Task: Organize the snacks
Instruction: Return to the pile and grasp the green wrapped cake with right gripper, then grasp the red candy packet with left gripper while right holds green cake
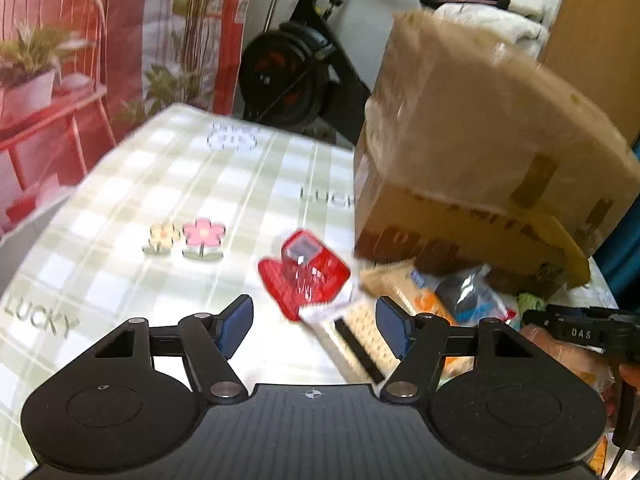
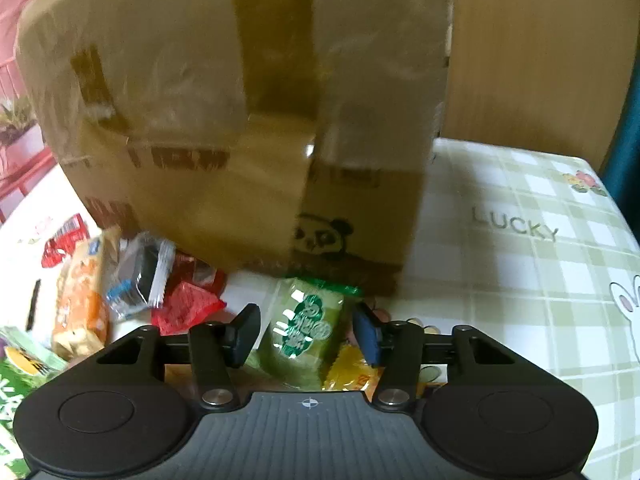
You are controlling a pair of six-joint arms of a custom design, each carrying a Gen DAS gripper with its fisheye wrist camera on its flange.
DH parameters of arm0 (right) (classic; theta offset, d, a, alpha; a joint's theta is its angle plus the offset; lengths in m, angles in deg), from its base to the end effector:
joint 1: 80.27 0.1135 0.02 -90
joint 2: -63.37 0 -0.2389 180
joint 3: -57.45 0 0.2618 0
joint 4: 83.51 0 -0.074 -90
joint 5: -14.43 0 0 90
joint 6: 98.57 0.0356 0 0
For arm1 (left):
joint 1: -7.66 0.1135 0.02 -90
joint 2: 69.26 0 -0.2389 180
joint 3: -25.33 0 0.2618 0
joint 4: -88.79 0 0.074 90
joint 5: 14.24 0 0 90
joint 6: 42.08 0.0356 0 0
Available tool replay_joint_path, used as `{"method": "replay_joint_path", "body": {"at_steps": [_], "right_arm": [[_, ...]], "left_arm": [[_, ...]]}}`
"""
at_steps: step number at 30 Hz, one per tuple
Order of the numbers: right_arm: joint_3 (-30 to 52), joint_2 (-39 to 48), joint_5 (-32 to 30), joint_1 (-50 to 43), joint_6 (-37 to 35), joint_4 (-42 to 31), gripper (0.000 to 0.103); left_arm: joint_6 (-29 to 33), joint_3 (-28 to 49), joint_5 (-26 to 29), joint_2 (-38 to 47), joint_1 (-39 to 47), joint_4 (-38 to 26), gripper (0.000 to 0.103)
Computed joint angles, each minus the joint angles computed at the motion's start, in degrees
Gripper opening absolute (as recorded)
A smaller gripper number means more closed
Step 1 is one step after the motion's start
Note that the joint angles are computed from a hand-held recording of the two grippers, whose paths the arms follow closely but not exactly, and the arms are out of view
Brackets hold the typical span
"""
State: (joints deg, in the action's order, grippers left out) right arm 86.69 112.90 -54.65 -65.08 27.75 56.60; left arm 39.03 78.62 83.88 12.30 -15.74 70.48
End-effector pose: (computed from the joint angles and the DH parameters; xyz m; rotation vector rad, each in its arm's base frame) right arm 0.1614 0.0307 0.1114 0.5832 2.4519 -0.1273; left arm 0.2647 -0.1200 0.1465 0.3729 2.3887 -0.4323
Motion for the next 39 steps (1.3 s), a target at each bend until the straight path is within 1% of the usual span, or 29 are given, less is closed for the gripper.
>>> {"method": "replay_joint_path", "body": {"at_steps": [1,2,5,8,11,12,15,17,21,23,25,26,30,32,36,39], "right_arm": [[0.1,0.7,0.2,0.3,0.7,0.4,0.046],[0.3,1.5,0.4,0.5,1.6,0.6,0.042],[0.0,1.7,1.0,1.6,2.5,0.8,0.04],[-0.8,-0.3,0.6,3.0,2.1,0.0,0.037],[-1.2,-2.1,0.4,5.2,3.3,-1.1,0.036],[-1.6,-2.6,-0.4,4.5,2.1,-0.6,0.035],[-2.2,-4.0,0.0,6.9,2.9,-1.4,0.035],[-2.2,-4.2,-0.4,6.6,2.9,-1.4,0.036],[-1.6,-1.7,-0.6,5.1,1.7,0.0,0.042],[-1.7,-0.7,-0.7,4.8,1.4,1.1,0.042],[-1.5,-0.3,-0.8,4.6,0.9,1.3,0.04],[-1.6,-0.3,-1.0,4.5,0.5,1.6,0.036],[-2.3,-1.9,-1.2,4.0,1.0,1.6,0.034],[-2.6,-3.2,-0.9,4.0,1.8,0.9,0.033],[-3.5,-7.3,-1.0,3.3,2.0,-1.8,0.033],[-4.1,-9.8,-1.2,2.7,1.9,-3.5,0.033]], "left_arm": [[-0.1,-0.1,0.3,0.5,0.1,-0.1,0.067],[-0.3,-0.1,0.5,1.0,0.1,-0.2,0.067],[-1.4,-0.8,0.9,2.3,-0.6,0.3,0.067],[-2.8,-0.9,1.7,4.1,-1.0,1.0,0.067],[-4.5,-1.0,1.1,5.2,-2.6,2.1,0.067],[-4.7,-1.0,1.0,5.3,-3.0,2.4,0.067],[-4.7,-1.3,0.9,5.1,-3.8,2.6,0.067],[-4.3,-1.2,0.8,4.9,-3.8,2.4,0.067],[-4.1,-0.4,0.6,6.0,-3.5,2.6,0.067],[-3.3,0.1,0.7,6.3,-2.7,2.2,0.067],[-2.6,1.1,1.0,6.8,-1.5,1.6,0.067],[-2.5,1.8,1.2,7.3,-0.7,1.4,0.067],[-3.7,6.5,1.3,10.6,1.3,0.4,0.067],[-3.9,9.8,1.0,13.6,1.5,0.3,0.067],[0.7,14.9,-1.8,19.9,0.3,3.8,0.067],[2.1,19.8,0.0,25.2,1.0,4.2,0.067]]}}
